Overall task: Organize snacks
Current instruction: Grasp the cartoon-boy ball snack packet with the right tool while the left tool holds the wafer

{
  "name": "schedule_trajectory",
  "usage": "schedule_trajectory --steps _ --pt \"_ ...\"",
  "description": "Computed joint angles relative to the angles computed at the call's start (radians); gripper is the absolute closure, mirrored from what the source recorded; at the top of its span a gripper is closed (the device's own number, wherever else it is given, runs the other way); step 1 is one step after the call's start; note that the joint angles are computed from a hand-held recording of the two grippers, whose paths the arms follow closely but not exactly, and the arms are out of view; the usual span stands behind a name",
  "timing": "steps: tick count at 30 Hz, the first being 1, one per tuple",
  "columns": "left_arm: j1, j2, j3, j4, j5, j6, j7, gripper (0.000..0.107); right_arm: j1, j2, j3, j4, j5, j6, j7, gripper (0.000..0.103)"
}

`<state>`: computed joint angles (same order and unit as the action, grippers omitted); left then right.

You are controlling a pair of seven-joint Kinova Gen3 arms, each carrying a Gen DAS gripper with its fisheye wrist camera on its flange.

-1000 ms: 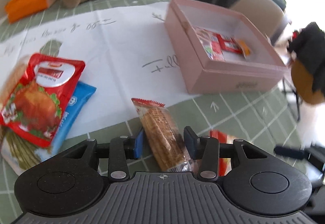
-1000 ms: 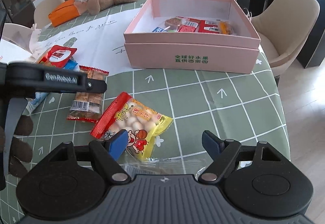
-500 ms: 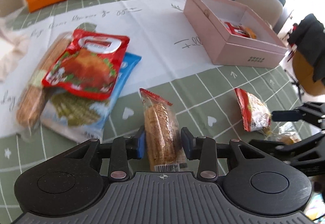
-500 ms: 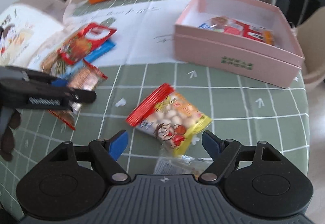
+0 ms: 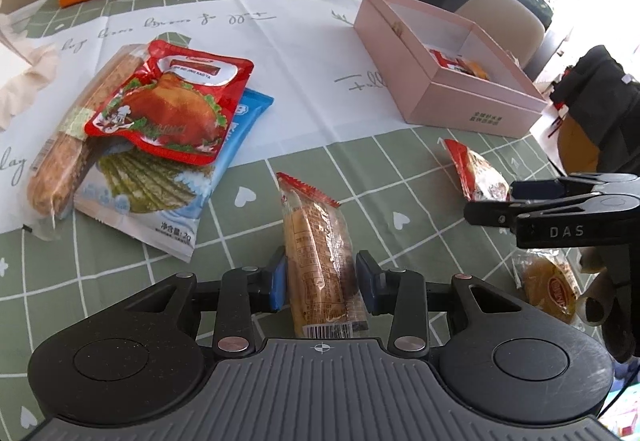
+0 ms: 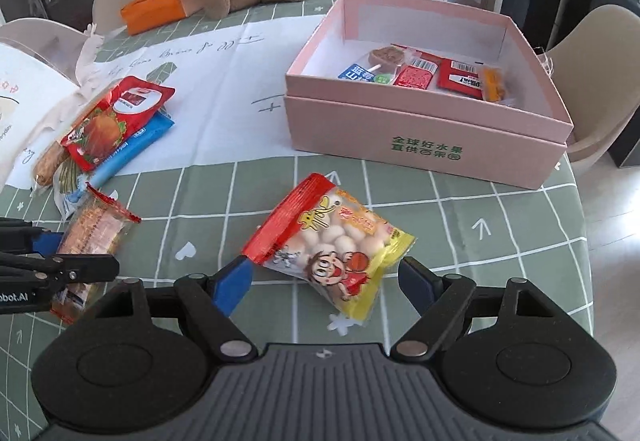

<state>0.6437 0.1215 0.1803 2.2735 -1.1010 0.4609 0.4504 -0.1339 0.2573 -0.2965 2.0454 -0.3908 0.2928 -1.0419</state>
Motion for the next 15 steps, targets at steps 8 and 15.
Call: schedule_trajectory --steps 8,15 --pt "-0.013 -0.004 0.000 -0.002 0.027 -0.013 -0.030 0.067 0.190 0.036 -0.142 -0.070 -0.246 0.229 0.246 0.018" --pt "-0.003 0.003 -0.001 -0.013 0.045 0.004 -0.043 0.067 -0.038 -0.005 0.033 -0.053 -0.118 0.060 0.166 0.018"
